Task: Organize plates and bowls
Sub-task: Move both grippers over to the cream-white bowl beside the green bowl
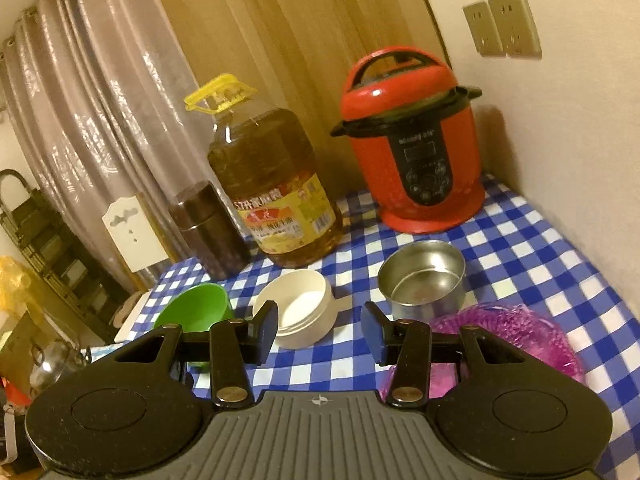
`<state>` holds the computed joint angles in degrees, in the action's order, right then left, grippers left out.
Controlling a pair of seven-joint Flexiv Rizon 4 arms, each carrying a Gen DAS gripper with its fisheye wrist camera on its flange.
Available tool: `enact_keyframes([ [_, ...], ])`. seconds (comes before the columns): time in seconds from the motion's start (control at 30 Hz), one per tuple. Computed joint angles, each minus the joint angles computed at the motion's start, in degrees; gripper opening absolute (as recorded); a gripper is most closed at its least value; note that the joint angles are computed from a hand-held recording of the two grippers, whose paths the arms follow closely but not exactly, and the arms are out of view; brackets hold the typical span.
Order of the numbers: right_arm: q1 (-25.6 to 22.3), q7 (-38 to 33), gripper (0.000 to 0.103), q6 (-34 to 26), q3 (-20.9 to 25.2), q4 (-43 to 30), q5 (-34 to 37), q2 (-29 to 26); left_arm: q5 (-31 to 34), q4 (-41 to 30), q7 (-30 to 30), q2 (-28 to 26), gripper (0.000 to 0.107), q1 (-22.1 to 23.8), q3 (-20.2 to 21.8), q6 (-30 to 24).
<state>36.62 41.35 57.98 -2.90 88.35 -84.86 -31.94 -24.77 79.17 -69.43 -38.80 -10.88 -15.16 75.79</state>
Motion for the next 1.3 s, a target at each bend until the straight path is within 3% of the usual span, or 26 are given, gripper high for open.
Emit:
enact_keyframes([
  [0.3,-2.8,0.4,0.046,8.2,-3.5,-6.3,4.0,-7.6,1.9,-14.3,-10.0,-10.5,0.03,-4.1,4.3,-2.8],
  [0.53,-4.7,-14.2,0.046,11.0,-2.7,-16.2,19.9,-15.3,4.6,-28.5,-15.9,-19.0,0.03,-5.8,7.0,-8.9],
  [0.87,-5.5,-29.5,0.046,10.2,-2.2,-27.5,34.3,-23.5,6.6,-40.7,-20.8,-26.5,0.03,-6.7,7.6,-15.0],
  [1.3,-4.6,-41.1,0.046,8.5,-2.6,-36.3,47.4,-29.7,6.7,-52.2,-26.4,-33.4,0.03,-7.3,8.1,-20.4],
])
